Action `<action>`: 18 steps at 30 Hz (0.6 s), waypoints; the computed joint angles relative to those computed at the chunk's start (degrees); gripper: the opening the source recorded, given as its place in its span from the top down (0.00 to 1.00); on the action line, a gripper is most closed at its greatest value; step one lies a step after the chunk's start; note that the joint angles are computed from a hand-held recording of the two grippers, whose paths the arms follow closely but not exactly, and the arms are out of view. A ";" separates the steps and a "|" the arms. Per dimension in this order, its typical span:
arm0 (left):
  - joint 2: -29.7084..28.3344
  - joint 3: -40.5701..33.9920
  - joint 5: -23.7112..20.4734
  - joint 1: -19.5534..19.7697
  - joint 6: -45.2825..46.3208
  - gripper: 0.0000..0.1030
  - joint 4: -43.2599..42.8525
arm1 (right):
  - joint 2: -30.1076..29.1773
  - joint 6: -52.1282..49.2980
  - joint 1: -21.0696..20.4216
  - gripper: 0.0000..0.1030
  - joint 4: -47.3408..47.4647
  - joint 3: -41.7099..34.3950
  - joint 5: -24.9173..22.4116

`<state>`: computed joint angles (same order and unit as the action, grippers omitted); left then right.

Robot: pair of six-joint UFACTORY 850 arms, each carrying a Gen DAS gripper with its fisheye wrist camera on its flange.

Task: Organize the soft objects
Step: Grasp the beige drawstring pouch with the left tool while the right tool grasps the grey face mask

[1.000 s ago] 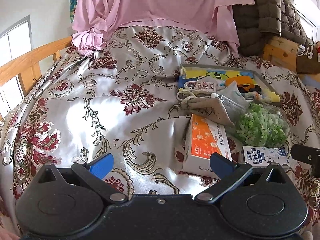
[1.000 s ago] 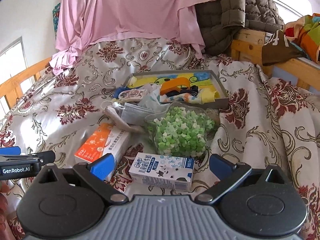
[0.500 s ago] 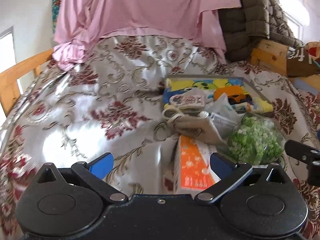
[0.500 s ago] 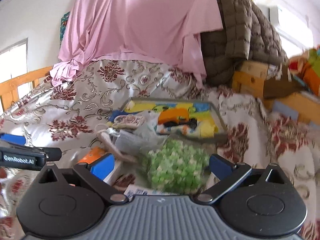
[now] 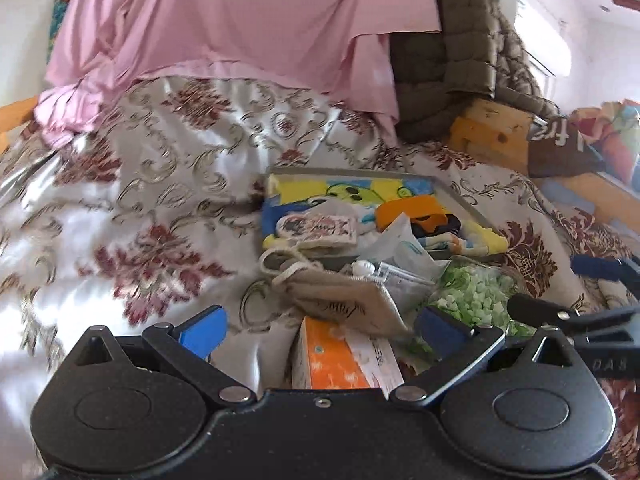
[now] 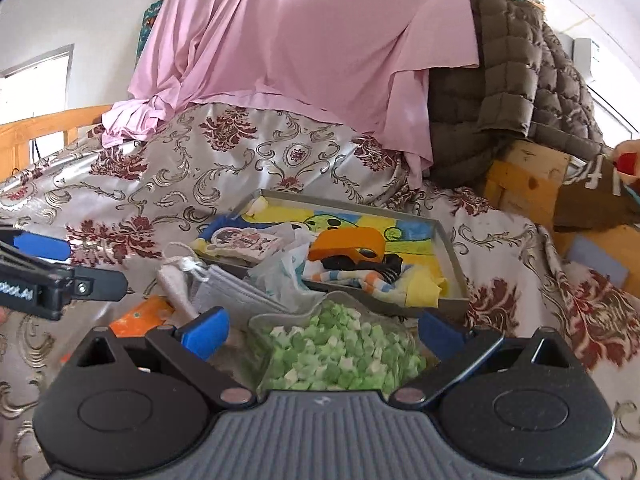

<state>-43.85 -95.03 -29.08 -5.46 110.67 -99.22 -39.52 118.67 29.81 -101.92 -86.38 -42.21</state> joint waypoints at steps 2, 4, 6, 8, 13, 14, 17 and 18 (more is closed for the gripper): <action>-1.52 -2.17 -1.55 0.06 -1.02 0.01 2.26 | -0.85 -1.08 -0.88 0.00 -0.17 -1.12 1.17; -3.35 -5.17 -3.86 0.38 -6.05 0.01 6.52 | -1.47 -1.54 -1.83 0.00 -1.16 -1.85 2.67; -5.57 -8.71 -7.10 0.86 -12.83 0.01 10.29 | -2.06 -1.99 -2.70 0.00 -2.37 -2.62 4.32; -7.58 -11.76 -9.57 1.21 -18.47 0.01 12.65 | -2.71 -2.52 -3.44 0.00 -4.11 -3.52 5.96; -13.60 -20.99 -16.12 1.71 -31.19 0.01 18.35 | -4.65 -7.22 -4.41 0.01 -7.70 -6.47 10.02; -14.66 -22.55 -17.19 1.77 -33.39 0.02 19.07 | -5.10 -8.69 -4.53 0.01 -7.78 -7.21 10.92; -18.36 -28.43 -20.33 1.76 -40.58 0.08 23.18 | -6.44 -13.11 -4.66 0.05 -6.35 -9.47 13.55; -19.13 -29.62 -20.85 1.67 -41.85 0.11 24.20 | -6.85 -14.43 -4.69 0.07 -5.93 -10.07 14.21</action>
<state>-62.98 -124.65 -49.93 -3.79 68.82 -75.02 -46.37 104.23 25.12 -107.85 -96.45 -28.00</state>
